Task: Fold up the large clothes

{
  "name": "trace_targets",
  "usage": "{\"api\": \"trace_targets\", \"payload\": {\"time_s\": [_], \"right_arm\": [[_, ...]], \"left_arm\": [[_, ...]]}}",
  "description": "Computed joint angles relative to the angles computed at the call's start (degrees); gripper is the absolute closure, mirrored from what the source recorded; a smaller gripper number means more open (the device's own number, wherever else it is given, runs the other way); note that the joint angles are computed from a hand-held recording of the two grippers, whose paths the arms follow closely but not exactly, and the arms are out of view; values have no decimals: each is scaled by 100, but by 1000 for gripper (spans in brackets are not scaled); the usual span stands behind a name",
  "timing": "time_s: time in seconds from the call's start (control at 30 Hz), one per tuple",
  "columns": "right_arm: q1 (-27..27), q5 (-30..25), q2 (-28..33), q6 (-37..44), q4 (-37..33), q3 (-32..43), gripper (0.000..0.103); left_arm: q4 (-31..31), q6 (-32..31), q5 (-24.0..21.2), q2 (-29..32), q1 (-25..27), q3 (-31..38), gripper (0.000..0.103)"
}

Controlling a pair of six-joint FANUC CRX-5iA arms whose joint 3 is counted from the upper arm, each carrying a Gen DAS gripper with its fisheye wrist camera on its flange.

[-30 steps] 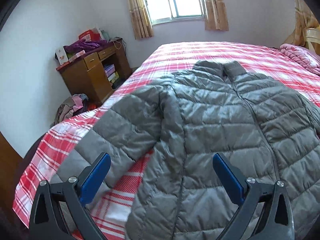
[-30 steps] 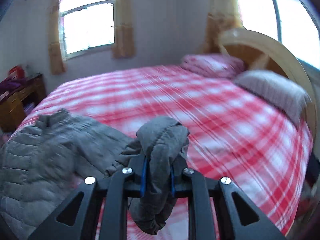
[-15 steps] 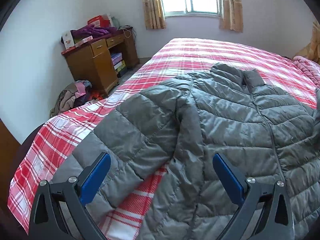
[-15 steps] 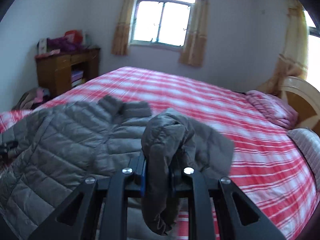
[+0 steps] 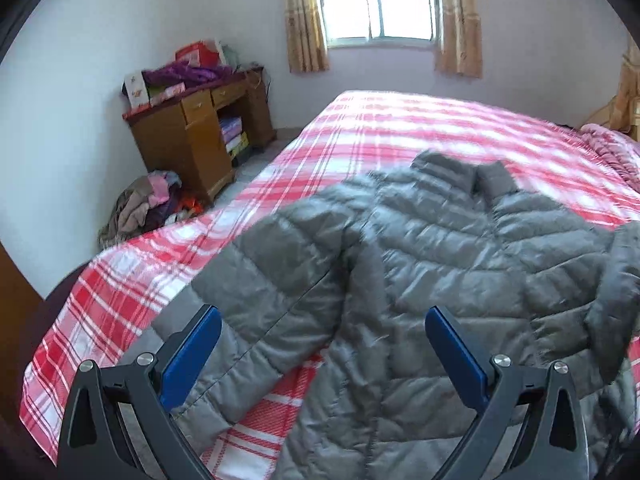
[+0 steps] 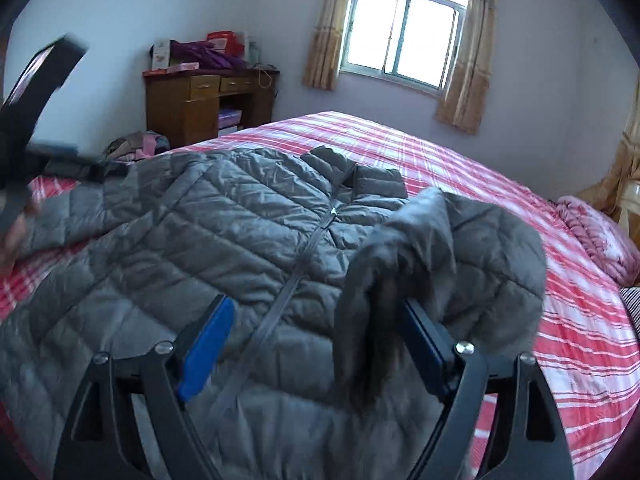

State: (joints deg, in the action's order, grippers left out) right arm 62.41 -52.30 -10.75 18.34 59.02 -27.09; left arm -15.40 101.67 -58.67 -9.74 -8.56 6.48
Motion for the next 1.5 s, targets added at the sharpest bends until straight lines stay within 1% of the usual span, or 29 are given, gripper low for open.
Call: {"api": "trace_targets", "payload": {"time_s": [0.03, 0.17, 0.23, 0.3, 0.37, 0.43, 0.57, 0.63, 0.67, 0.73, 0.77, 0.8, 0.87, 0.9, 1.0, 1.07, 1.13, 1.2, 1.27, 1.33, 1.43, 1.5], "right_arm": [[66, -23, -89, -17, -29, -64, 14], [249, -151, -331, 42, -195, -279, 14], [328, -461, -393, -242, -13, -465, 14], [294, -641, -464, -520, 67, -572, 14], [190, -844, -556, -930, 78, -675, 14], [57, -915, -633, -1175, 76, -745, 14], [-93, -901, -766, -1461, 98, -932, 14], [-129, -831, -820, -1550, 60, -1037, 14], [-148, -783, -850, -1594, 31, -1090, 14], [-176, -733, -884, -1688, -15, -1167, 14], [-210, -659, -898, -1763, -23, -1211, 14], [-236, -607, -922, -1805, -41, -1244, 14], [-305, -520, -923, -1860, -156, -1255, 11], [-295, -534, -970, -1874, -238, -1272, 10], [-300, -499, -1046, -1972, -327, -1335, 9], [-284, -514, -1069, -1997, -347, -1349, 8], [-274, -549, -1075, -2000, -365, -1353, 6], [-285, -573, -1041, -1970, -414, -1320, 6], [-268, -598, -1023, -1969, -451, -1301, 6], [-289, -595, -1010, -1953, -467, -1290, 5], [-308, -620, -975, -1900, -503, -1262, 5], [-304, -644, -931, -1848, -550, -1219, 5]], "left_arm": [[-85, 80, -20, 20, -111, 77, 1], [-98, 173, -10, 92, -438, 227, 1], [-33, 165, 83, 144, -612, 247, 1], [141, 66, 98, 300, -773, 345, 1], [511, -105, 125, 559, -882, 473, 1], [828, -237, 80, 899, -969, 681, 1], [1038, -255, -43, 1664, -1193, 1297, 1], [1349, -374, -81, 2044, -1215, 1544, 1], [1319, -347, -183, 2271, -1277, 1759, 1], [1635, -563, -215, 2539, -1277, 1876, 3], [1561, -531, -272, 2649, -1335, 1978, 19], [1678, -644, -315, 2735, -1336, 2014, 48], [2122, -980, -320, 2776, -1251, 1898, 80], [2138, -1018, -255, 2723, -1256, 1824, 85], [2057, -1060, -22, 2382, -1229, 1518, 88], [2088, -1114, 142, 2073, -1108, 1235, 89], [1913, -1111, 285, 1727, -969, 985, 90], [1751, -1045, 312, 1439, -808, 783, 90], [1747, -1047, 365, 1173, -574, 526, 90], [1429, -951, 330, 972, -461, 372, 90], [944, -818, 178, 822, -420, 225, 90], [905, -861, 223, 768, -343, 52, 90]]}}
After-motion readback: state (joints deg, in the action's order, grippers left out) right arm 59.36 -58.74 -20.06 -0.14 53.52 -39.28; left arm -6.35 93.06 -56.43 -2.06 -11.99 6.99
